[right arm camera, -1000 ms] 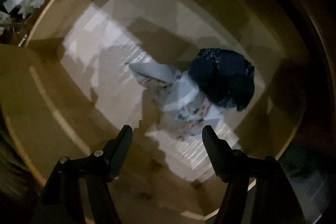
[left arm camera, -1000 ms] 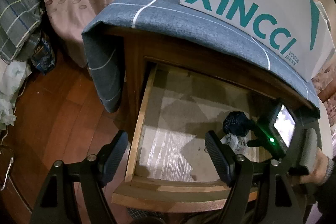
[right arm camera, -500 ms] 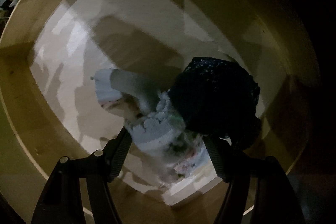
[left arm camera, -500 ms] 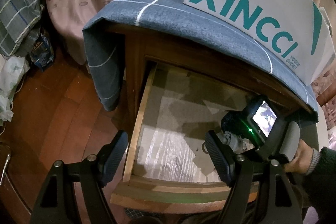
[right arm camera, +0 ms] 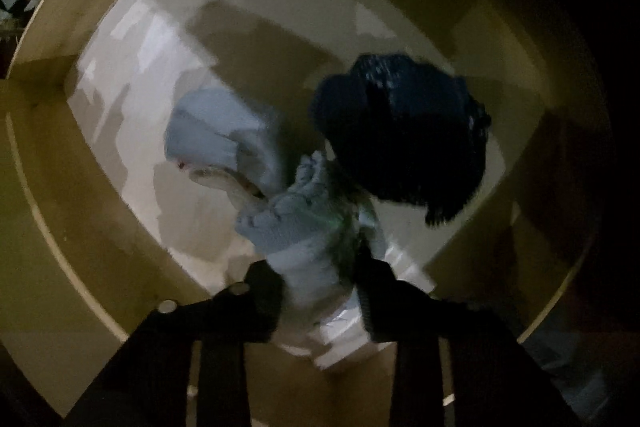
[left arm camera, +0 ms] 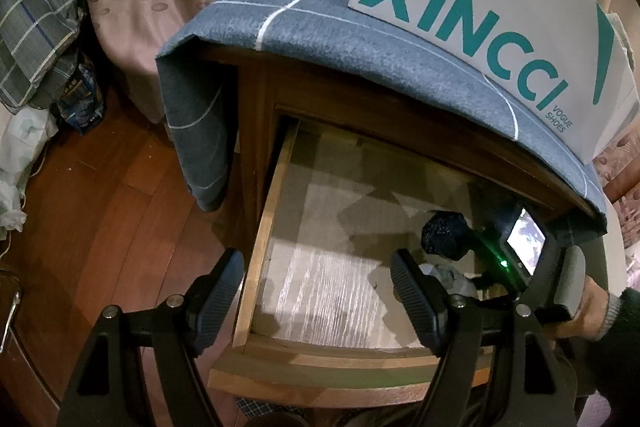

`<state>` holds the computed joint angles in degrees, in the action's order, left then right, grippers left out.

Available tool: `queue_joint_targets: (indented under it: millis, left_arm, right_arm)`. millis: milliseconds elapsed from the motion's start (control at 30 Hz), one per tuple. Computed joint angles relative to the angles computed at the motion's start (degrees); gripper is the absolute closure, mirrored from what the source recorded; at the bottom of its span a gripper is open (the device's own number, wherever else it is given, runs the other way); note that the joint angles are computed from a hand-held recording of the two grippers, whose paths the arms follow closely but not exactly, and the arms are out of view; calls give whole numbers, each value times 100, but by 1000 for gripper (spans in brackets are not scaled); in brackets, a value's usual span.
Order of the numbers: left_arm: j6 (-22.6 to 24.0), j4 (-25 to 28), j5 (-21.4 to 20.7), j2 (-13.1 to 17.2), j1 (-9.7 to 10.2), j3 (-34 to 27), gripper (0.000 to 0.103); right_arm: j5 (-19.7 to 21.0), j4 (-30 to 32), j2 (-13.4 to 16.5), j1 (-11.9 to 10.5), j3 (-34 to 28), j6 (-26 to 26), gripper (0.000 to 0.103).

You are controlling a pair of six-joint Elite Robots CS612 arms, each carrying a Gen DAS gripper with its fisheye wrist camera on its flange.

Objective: Take underwear out of drawer
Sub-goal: 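Grasp the grey socks with the right tool, then grasp the dark navy underwear with the left tool while the right tool holds the socks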

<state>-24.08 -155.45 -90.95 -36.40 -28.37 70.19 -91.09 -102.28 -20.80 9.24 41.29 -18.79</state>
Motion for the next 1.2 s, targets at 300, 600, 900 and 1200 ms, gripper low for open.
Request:
queue_joint_targets:
  millis: [300,600,900,1200]
  left_arm:
    - [45,-26,67,-21,-13,37,25]
    - [226,76,320,-52,-63,67,25]
    - [947,487,238,-4,-135,-107,25]
    - [3701,615,1167,288,-543,-537,25]
  right_arm:
    - [244,-270,-352,-90,525,261,81]
    - [756,-1626,-1088,-248,1690,1505,81]
    - [1078,-4076,-1973,-403,3570,3443,81]
    - [1210,-5246,-2208,-535,4189,4512,81]
